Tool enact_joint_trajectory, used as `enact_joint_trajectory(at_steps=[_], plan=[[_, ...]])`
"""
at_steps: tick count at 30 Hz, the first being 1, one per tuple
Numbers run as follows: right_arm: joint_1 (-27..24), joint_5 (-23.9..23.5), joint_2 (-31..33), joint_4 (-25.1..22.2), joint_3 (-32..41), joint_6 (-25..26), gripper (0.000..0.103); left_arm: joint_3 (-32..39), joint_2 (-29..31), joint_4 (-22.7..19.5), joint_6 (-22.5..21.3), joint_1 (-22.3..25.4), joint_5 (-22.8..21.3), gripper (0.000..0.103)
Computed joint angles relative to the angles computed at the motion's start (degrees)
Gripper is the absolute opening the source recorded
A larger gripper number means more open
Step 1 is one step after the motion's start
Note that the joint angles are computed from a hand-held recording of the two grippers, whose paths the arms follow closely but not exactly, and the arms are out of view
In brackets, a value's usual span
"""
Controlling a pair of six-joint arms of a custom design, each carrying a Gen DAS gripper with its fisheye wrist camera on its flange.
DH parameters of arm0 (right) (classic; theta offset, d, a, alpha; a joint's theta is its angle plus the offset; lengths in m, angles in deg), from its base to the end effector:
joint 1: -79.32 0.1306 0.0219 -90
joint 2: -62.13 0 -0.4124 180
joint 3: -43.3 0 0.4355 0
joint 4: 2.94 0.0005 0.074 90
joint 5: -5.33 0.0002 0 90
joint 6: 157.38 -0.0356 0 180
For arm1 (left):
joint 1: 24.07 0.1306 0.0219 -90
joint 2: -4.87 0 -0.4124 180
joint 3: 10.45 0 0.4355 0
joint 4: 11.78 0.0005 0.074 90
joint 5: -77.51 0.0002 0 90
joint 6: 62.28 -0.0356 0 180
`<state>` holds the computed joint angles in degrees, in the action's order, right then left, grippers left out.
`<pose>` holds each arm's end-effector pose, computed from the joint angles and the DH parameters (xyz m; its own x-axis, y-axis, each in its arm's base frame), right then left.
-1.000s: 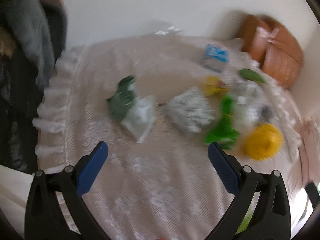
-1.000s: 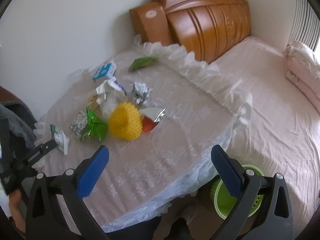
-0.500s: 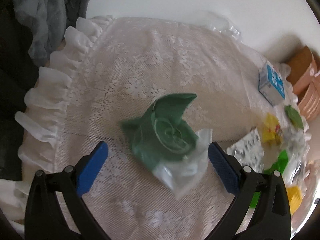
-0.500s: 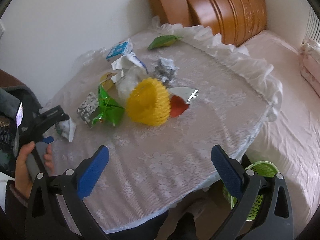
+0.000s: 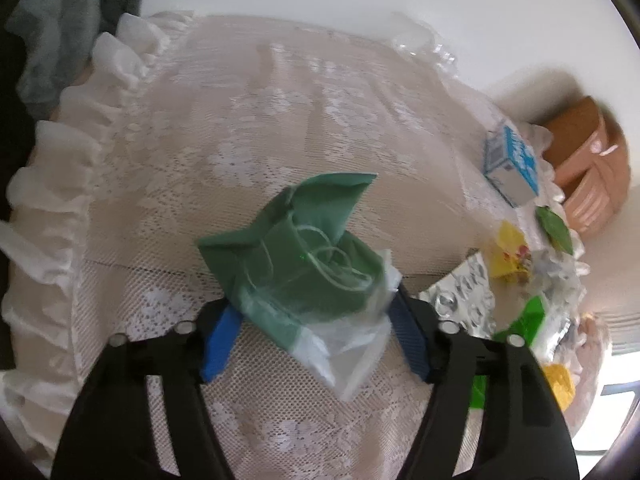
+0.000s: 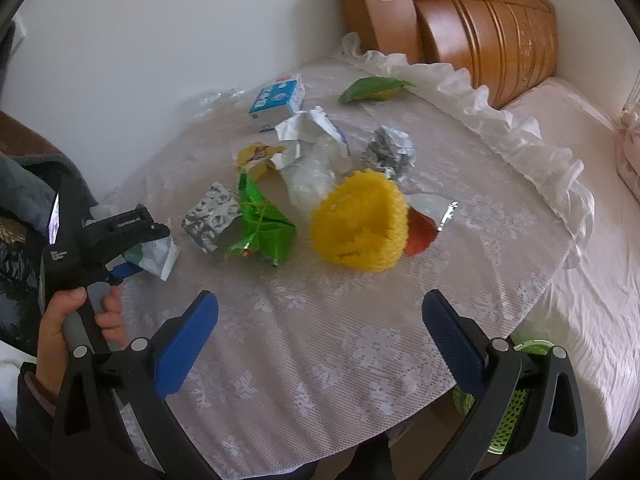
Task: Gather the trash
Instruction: 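Grasp the green-and-white plastic bag with the left gripper, then grasp the silver blister pack with the right gripper while the left gripper holds the bag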
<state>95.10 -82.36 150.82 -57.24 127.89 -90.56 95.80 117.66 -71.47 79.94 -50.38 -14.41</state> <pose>0.4856 0.1352 0.4183 -0.8524 0.1678 -0.4952 0.0915 0.9804 0.1747 0.5904 -0.2912 0.3608 -0.8431 -0.4643 -0.2712 -0.3844 0.8731 -0.2998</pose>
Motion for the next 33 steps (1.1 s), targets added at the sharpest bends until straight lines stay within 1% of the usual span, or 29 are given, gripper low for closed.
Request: enact_joint_trajectory(at_steps=[2, 6, 8, 9, 12, 14, 17, 19, 20, 23, 24, 25, 26, 27, 28, 30, 31, 32, 33], plan=[[0.1, 0.8, 0.3, 0.2, 0.3, 0.1, 0.101, -1.6, -0.9, 2.4, -1.1, 0.4, 1.8, 0.059], [-0.1, 1.7, 0.6, 0.1, 0.5, 0.2, 0.101, -4.6, -2.5, 6.1, -3.9, 1.0, 3.8, 0.058], [-0.4, 1.9, 0.6, 0.1, 0.5, 0.1, 0.101, -5.9, -3.4, 7.3, -4.9, 1.2, 4.5, 0.058], [-0.6, 1.8, 0.7, 0.2, 0.6, 0.1, 0.101, -6.4, -3.7, 8.0, -6.1, 1.4, 4.8, 0.057], [-0.6, 1.1, 1.0, 0.8, 0.9, 0.5, 0.101, -7.7, -4.7, 8.6, -8.8, 1.5, 4.5, 0.057], [-0.2, 0.5, 1.9, 0.9, 1.8, 1.4, 0.101, -8.7, -5.7, 8.3, -11.2, 1.4, 3.5, 0.057], [0.8, -1.7, 4.5, 1.2, 4.4, 3.4, 0.101, -9.6, -6.8, 8.3, -14.4, 0.8, 1.6, 0.057], [1.4, -4.3, 6.8, 1.0, 6.7, 3.9, 0.101, -10.1, -7.4, 8.5, -16.0, 0.4, 0.6, 0.057], [1.8, -7.1, 8.3, 1.2, 8.3, 3.9, 0.101, -10.5, -7.9, 8.8, -16.8, 0.3, 0.0, 0.057], [2.6, -12.6, 11.7, 1.5, 12.0, 1.9, 0.101, -11.9, -9.3, 10.1, -18.0, 0.2, -0.6, 0.057], [2.9, -13.0, 12.9, 1.1, 13.4, 1.3, 0.101, -12.4, -9.8, 10.5, -18.2, 0.2, -1.0, 0.057], [3.4, -12.4, 14.3, 0.3, 15.0, 0.6, 0.101, -12.9, -10.3, 11.0, -18.4, 0.2, -1.4, 0.057], [4.1, -10.8, 16.5, -0.8, 17.4, -0.2, 0.101, -13.1, -10.6, 11.3, -18.7, 0.2, -2.0, 0.057], [4.4, -10.5, 17.7, -1.1, 18.7, 0.1, 0.101, -13.4, -10.8, 11.7, -18.8, 0.2, -2.4, 0.057], [4.7, -9.9, 19.1, -1.8, 20.2, 0.8, 0.101, -13.8, -11.2, 12.3, -19.1, 0.3, -2.6, 0.057], [5.9, -6.8, 22.3, -3.8, 23.7, 3.4, 0.101, -14.4, -11.8, 13.0, -19.5, 0.6, -2.9, 0.057], [6.4, -5.2, 24.0, -5.4, 25.7, 5.4, 0.101, -14.7, -12.0, 13.2, -19.7, 0.6, -3.1, 0.057], [6.7, -3.6, 25.8, -8.1, 28.1, 6.3, 0.101, -14.9, -12.1, 13.3, -20.1, 0.8, -3.5, 0.057], [6.7, -3.6, 26.4, -9.2, 28.7, 5.9, 0.101, -15.1, -12.2, 13.6, -20.2, 0.7, -3.9, 0.057]])
